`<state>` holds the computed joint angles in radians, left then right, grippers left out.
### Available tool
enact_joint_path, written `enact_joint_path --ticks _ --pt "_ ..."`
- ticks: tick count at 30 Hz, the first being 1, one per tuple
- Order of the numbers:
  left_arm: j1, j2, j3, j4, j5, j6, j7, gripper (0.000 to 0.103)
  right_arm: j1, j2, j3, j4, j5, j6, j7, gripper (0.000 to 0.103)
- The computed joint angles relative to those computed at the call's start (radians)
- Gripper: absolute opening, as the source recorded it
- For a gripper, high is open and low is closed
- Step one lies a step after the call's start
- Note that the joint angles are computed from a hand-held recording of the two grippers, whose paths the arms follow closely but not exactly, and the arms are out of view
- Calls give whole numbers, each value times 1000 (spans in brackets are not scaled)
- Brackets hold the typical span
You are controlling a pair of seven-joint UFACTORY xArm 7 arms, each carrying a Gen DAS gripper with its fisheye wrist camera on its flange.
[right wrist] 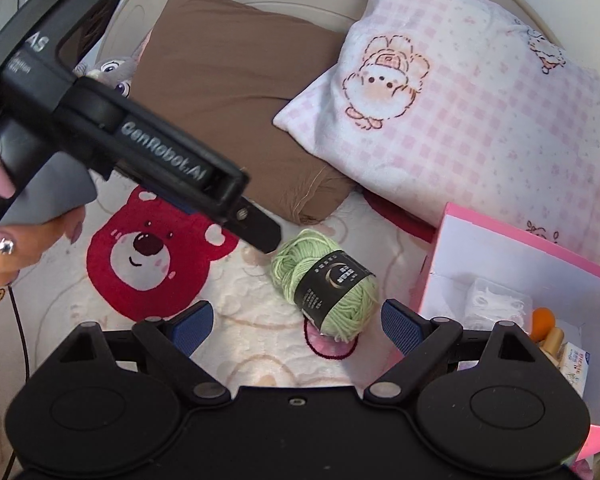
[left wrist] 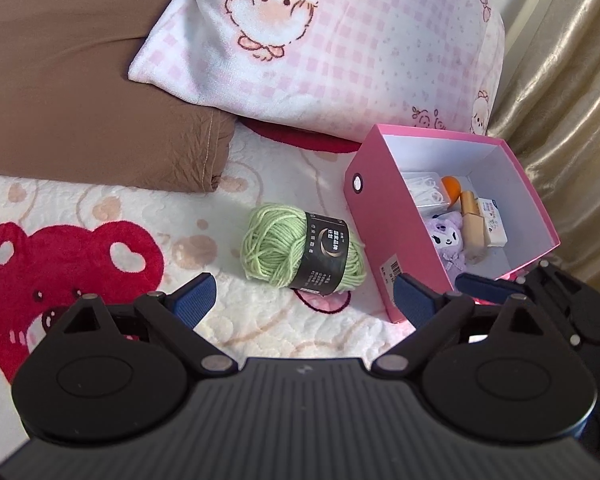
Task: Organize objects
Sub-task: 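Raise the left tool out of the box and move over the yarn ball, then lower the left gripper around the green yarn ball and close it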
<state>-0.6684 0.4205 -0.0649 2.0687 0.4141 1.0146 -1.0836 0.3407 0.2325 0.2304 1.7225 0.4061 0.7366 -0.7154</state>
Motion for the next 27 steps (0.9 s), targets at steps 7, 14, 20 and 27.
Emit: enact_joint_path --ticks 7,14,20,27 --pt "102 4 -25 -88 -110 -166 138 96 56 27 4 -91 -53 -169 107 93" --pt "178 42 -35 -141 -241 -307 243 93 121 114 -32 -59 -225 -255 412 93" --pt "191 48 -22 -212 -283 -455 252 83 235 161 -140 -54 -513 -330 693 93" --pt "200 70 -18 -232 -316 -511 254 61 277 254 -176 80 -661 -157 963 93"
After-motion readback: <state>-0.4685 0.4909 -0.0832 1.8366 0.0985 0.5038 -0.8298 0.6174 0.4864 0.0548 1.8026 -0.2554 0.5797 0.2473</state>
